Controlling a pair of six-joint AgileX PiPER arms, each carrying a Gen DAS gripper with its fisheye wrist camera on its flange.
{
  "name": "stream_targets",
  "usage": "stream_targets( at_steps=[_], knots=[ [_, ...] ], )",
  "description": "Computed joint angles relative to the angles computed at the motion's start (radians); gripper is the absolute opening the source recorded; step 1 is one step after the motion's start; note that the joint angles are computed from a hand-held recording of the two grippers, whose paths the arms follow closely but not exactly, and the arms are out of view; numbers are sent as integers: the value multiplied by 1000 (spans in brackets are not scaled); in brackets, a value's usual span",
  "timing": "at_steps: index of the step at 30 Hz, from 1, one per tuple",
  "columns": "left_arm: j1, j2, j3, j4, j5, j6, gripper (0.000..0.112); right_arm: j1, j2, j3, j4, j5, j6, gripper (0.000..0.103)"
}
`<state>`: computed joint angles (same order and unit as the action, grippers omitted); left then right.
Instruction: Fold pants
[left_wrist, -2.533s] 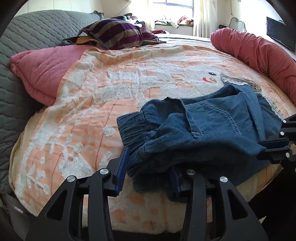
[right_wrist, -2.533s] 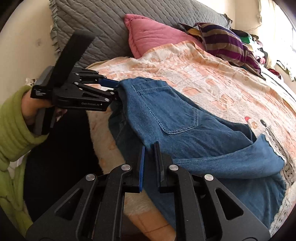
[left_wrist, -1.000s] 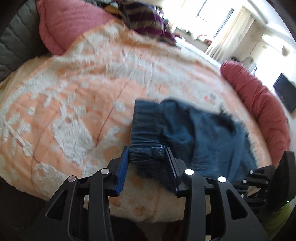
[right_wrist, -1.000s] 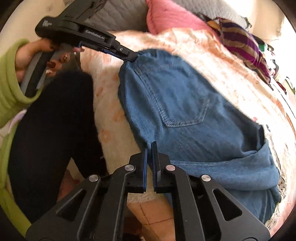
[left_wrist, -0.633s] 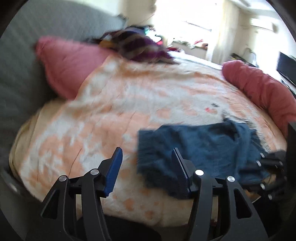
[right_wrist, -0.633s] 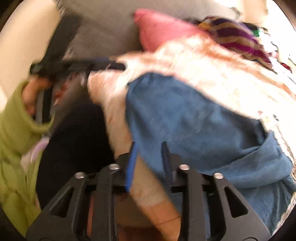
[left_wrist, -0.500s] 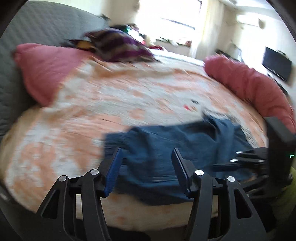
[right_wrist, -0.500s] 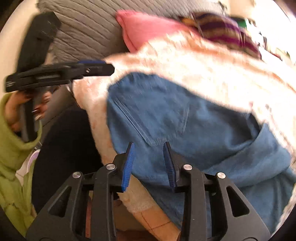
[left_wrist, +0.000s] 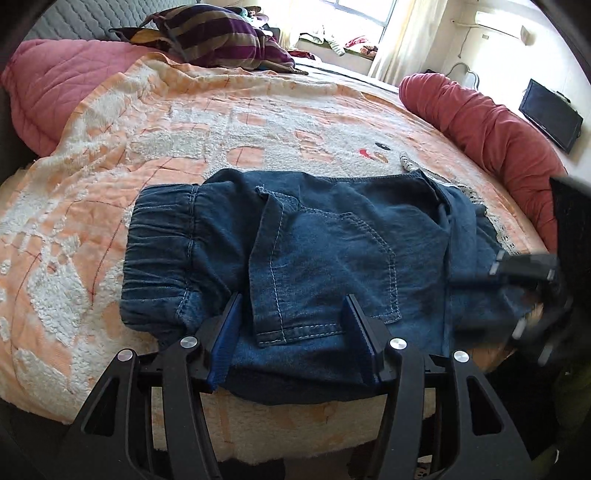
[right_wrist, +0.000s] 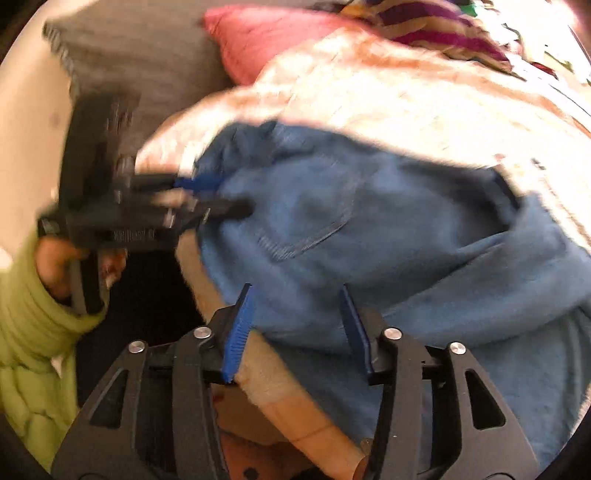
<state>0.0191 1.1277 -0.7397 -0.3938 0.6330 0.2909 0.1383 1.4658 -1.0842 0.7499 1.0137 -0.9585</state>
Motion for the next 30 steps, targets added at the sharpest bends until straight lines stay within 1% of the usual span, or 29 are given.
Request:
stream_targets(
  at_steps=[2,3,5,8,9,11,14,15,17,18,19,20,23,25,26,28,29,30],
  knots=[
    [-6,-25,1,22,8,-41,54,-77,-7,-21,34,11,-13,44],
    [-35,-29,-5,63,0,-102,54,-100,11,-49,47,15,-6,45],
    [-69,-82,-18,122,12,-184,61,-171,30,-84,78,15,4,47],
    [-141,-131,-45,211,13,-278,66,-218,33,-94,72,-24,24,49],
    [-183,-143,-60,269,11,-335,69,-228,45,-111,66,-39,46,50],
    [-233,-140,-81,301,8,-374,73,-239,61,-131,54,-61,77,53],
    [-320,-84,-103,297,-19,-386,74,-242,81,-154,16,-110,122,61],
    [-332,-62,-109,277,-24,-370,74,-235,87,-159,-3,-130,134,61],
    [-353,-9,-113,191,-42,-307,74,-223,107,-195,-64,-161,175,64],
    [-359,21,-112,126,-51,-254,74,-201,127,-227,-131,-193,232,64],
    [-373,51,-109,76,-67,-217,74,-188,145,-251,-168,-207,264,64],
    [-385,71,-108,57,-76,-202,74,-176,169,-277,-203,-221,303,65],
    [-439,147,-110,26,-112,-171,70,-159,239,-342,-269,-215,396,65],
    [-466,195,-114,-23,-131,-133,64,-133,297,-396,-338,-213,475,65],
    [-481,216,-119,-21,-144,-138,64,-125,320,-419,-357,-206,499,65],
    [-508,242,-125,31,-167,-186,63,-116,369,-478,-379,-178,541,65],
    [-521,247,-126,63,-179,-214,62,-103,396,-516,-414,-170,582,65],
    [-532,251,-129,91,-186,-240,59,-92,415,-543,-438,-166,603,65]
  ],
)
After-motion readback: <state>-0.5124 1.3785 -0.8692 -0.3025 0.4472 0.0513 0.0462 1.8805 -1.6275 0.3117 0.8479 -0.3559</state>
